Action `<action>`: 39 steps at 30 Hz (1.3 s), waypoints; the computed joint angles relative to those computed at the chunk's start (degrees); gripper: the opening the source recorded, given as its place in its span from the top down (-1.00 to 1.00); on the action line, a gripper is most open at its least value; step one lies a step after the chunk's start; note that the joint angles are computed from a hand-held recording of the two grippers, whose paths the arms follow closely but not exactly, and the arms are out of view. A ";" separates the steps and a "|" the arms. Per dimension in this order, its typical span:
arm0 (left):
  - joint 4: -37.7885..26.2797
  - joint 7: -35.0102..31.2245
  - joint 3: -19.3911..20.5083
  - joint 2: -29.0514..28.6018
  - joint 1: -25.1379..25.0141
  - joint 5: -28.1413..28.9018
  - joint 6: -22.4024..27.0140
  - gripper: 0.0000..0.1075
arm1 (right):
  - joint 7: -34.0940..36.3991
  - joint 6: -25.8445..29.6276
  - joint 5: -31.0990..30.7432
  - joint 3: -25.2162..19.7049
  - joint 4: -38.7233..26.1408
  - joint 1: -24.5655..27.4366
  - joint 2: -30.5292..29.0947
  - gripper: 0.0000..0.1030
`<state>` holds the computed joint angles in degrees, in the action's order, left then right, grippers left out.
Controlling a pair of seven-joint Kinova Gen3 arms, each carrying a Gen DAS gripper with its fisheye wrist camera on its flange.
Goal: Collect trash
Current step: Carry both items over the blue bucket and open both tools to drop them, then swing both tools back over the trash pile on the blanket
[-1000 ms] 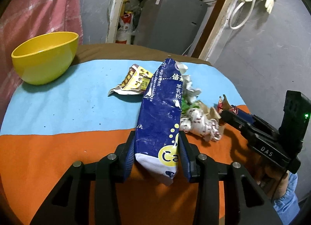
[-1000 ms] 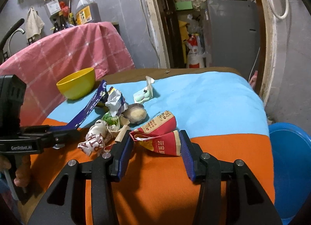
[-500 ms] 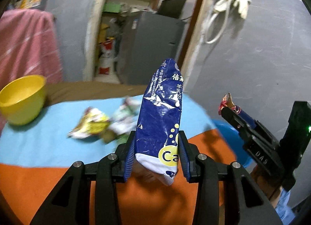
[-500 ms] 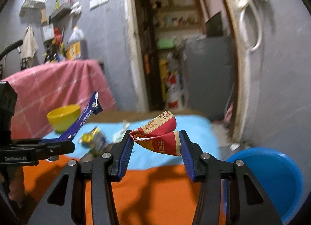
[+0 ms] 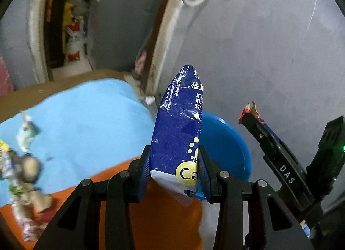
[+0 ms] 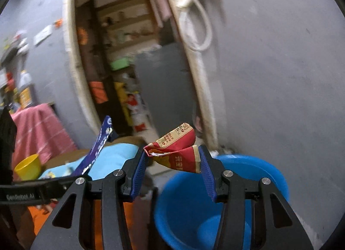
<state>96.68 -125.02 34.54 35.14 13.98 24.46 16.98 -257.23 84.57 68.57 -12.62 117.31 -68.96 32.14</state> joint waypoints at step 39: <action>23.01 25.61 7.37 -9.51 -10.97 -20.77 -37.59 -0.74 | 1.82 9.58 2.41 0.45 -2.41 -3.67 3.00 -1.00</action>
